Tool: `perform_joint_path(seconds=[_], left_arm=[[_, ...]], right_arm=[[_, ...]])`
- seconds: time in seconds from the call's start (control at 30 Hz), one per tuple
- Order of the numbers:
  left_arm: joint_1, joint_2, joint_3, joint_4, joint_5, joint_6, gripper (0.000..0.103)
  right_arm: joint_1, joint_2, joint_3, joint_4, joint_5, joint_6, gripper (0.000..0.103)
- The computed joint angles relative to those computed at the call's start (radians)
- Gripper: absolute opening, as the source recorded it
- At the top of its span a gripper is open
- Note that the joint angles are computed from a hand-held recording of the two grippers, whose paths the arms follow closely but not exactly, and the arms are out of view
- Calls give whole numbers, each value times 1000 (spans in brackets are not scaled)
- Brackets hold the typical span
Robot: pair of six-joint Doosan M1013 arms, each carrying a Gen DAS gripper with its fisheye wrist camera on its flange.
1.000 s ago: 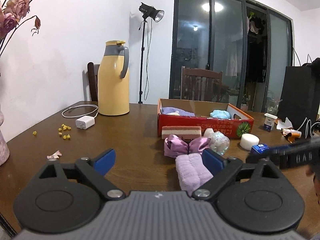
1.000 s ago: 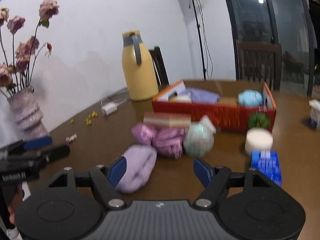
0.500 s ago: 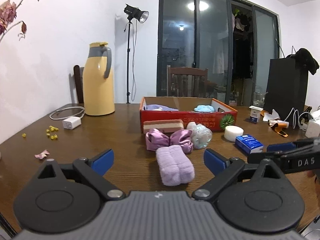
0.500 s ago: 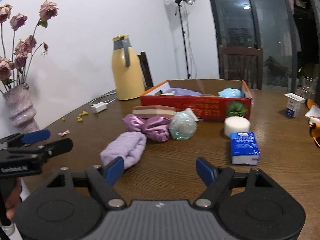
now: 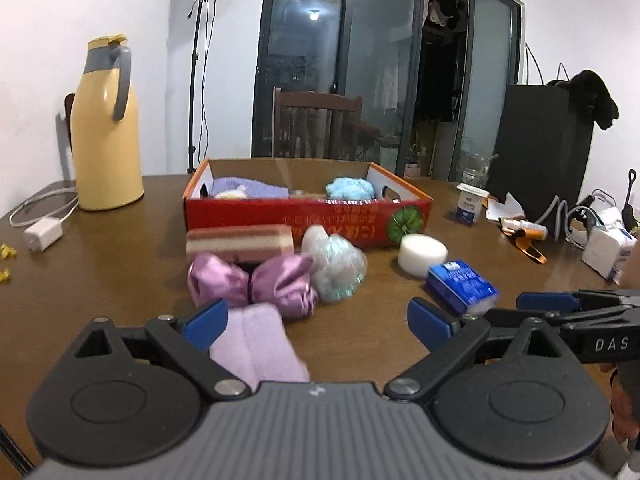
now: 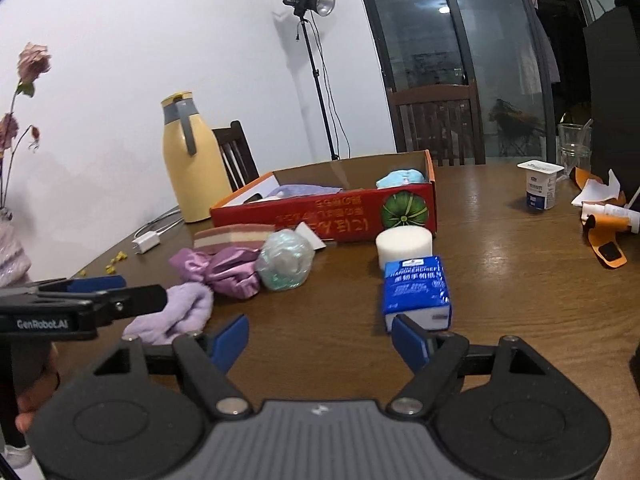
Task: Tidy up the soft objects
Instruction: 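Close both tools together on the purple satin scrunchie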
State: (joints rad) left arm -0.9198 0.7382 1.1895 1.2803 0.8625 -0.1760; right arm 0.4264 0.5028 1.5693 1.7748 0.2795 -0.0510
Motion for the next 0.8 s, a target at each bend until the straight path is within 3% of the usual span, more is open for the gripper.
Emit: perform_joint_path(seconds=[0.13, 0.27, 0.37, 0.43, 0.47, 0.5, 0.57, 0.63, 0.7, 0.8], left_arm=[[28, 14, -18, -21, 21, -44, 98], [86, -15, 36, -46, -93, -240, 93], [125, -30, 73, -24, -171, -361, 76], [154, -35, 79, -114, -241, -331, 51], [168, -41, 93, -121, -297, -348, 46], [172, -44, 103, -104, -318, -370, 34], [177, -47, 113, -96, -349, -373, 28], [170, -48, 110, -93, -340, -355, 21], [156, -58, 114, -54, -317, -372, 21], [127, -85, 136, 58, -313, -440, 21]], right_arm=[[0, 44, -76, -143, 68, 124, 68], [-6, 115, -197, -311, 225, 352, 68], [6, 182, -311, -398, 291, 489, 62], [24, 223, -389, -496, 293, 604, 59], [29, 239, -413, -508, 299, 628, 59], [35, 257, -445, -552, 303, 695, 59], [44, 292, -504, -640, 317, 835, 56], [50, 303, -520, -678, 312, 885, 30], [49, 289, -498, -634, 312, 850, 26], [40, 220, -390, -465, 280, 645, 25]])
